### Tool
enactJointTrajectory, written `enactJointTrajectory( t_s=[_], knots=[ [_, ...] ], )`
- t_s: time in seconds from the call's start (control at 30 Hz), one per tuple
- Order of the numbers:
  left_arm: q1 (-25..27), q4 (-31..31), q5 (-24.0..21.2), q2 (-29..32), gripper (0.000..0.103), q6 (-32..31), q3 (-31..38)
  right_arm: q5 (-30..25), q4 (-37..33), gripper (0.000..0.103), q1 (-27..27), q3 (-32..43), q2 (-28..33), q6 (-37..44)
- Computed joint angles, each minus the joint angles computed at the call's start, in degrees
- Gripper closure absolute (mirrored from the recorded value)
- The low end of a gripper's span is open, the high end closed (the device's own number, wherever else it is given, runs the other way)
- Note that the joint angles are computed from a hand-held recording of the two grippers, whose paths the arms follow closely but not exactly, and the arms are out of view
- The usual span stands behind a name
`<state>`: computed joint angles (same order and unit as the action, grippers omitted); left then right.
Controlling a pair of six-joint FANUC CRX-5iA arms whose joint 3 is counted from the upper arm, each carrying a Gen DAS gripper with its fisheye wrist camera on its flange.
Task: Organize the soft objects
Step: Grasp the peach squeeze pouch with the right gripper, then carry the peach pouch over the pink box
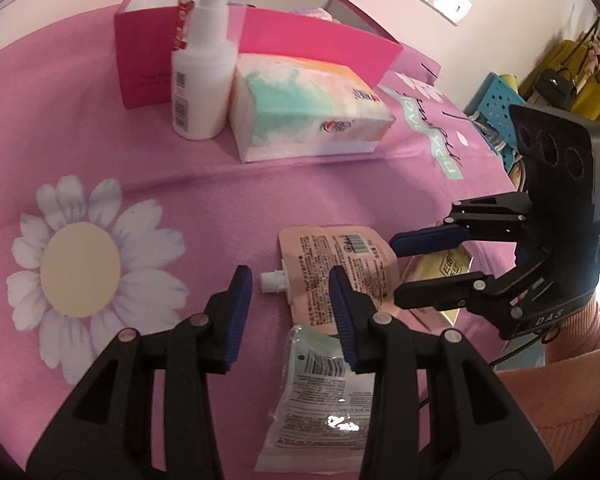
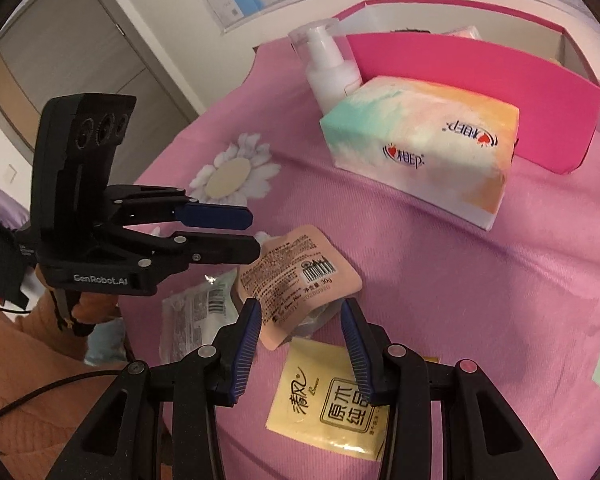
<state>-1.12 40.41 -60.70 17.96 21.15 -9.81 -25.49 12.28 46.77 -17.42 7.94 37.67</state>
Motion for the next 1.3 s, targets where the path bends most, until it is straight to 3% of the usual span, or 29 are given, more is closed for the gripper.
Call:
enactJointTrajectory(
  t_s=[0.2,0.3,0.5,0.87,1.3],
  knots=[
    [0.04,-0.85,-2.11,0.94,0.062,0.34,1.10,0.33,-3.46,0.062,-0.64,0.93,0.87,2.23],
    [0.25,-0.51,-3.32,1.56,0.062,1.24,1.71,2.71,-1.83,0.071,-0.92,-0.40,0.43,-0.67],
    [0.18,-0.01,-4.35,2.39,0.062,3.02,2.58,7.27,10.04,0.082,-1.31,-5.69,-0.65,-14.91],
    [-1.18,1.89,-2.36,0.77,0.062,3.17,1.24,12.13,29.82,0.085,-3.26,-12.65,-3.35,-33.82],
    [-2.62,4.57,-0.36,-1.62,0.062,0.55,0.76,14.03,46.31,0.085,-6.72,-17.07,-6.61,-47.21]
  ],
)
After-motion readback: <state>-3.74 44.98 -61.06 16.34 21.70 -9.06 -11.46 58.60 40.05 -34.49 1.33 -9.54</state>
